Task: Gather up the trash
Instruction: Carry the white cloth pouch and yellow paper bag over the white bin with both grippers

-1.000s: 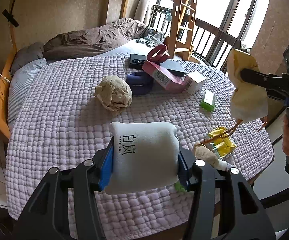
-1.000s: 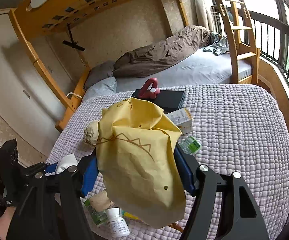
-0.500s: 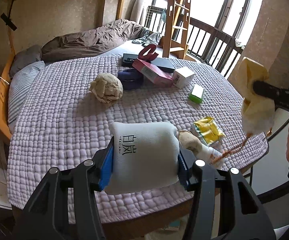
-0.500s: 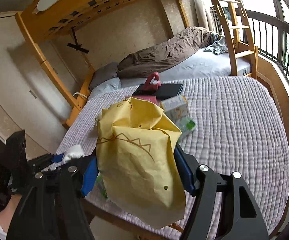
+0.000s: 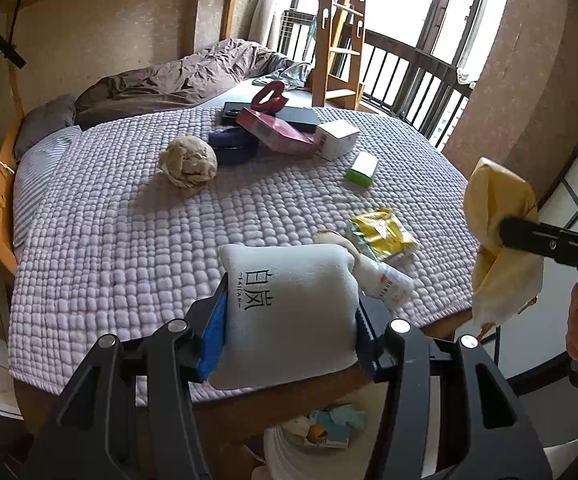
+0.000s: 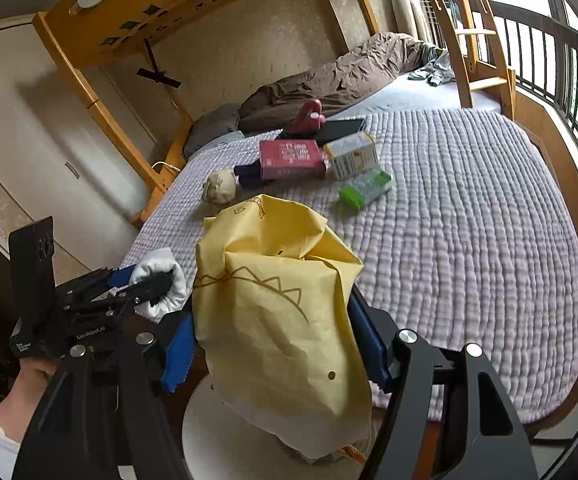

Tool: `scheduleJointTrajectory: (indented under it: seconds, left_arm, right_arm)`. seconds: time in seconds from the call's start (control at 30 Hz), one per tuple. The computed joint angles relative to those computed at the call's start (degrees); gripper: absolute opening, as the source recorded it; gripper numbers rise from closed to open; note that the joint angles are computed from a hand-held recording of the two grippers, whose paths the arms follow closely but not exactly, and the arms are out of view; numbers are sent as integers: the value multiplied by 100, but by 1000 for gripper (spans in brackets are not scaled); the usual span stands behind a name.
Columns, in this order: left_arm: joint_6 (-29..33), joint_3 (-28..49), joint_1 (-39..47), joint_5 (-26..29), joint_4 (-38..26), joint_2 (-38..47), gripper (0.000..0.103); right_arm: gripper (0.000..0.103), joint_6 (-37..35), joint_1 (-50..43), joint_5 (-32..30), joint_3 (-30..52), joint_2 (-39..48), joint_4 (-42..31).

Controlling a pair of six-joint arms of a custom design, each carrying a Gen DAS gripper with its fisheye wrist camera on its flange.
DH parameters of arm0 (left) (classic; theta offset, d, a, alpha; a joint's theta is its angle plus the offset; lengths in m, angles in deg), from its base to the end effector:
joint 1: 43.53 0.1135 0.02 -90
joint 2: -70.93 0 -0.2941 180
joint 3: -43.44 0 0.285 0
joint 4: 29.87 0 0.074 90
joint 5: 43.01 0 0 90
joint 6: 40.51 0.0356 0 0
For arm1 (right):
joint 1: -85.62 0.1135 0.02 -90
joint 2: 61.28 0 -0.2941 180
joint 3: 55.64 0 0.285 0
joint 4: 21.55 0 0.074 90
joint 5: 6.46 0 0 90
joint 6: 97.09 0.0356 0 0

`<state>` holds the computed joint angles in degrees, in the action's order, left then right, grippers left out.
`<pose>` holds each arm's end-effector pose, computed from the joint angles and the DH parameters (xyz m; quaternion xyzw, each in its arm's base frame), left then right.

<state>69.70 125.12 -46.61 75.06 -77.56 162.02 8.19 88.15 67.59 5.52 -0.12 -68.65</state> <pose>0.3626 -0.0363 0.2724 0.2551 0.8974 -0.1891 0.3063 0.2361 0.0202 0.2918 0.0519 0.9217 0.1836 0.3378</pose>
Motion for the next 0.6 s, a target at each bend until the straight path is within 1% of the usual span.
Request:
scheduleJointTrajectory:
  seconds: [0.3, 0.6]
  left_arm:
    - [193, -466, -28, -18, -153, -520, 54]
    - [307, -857, -126, -47, -338, -825, 54]
  right_arm:
    - [67, 258, 171, -69, -493, -635, -307]
    - [67, 584, 398, -143, -874, -1039, -495]
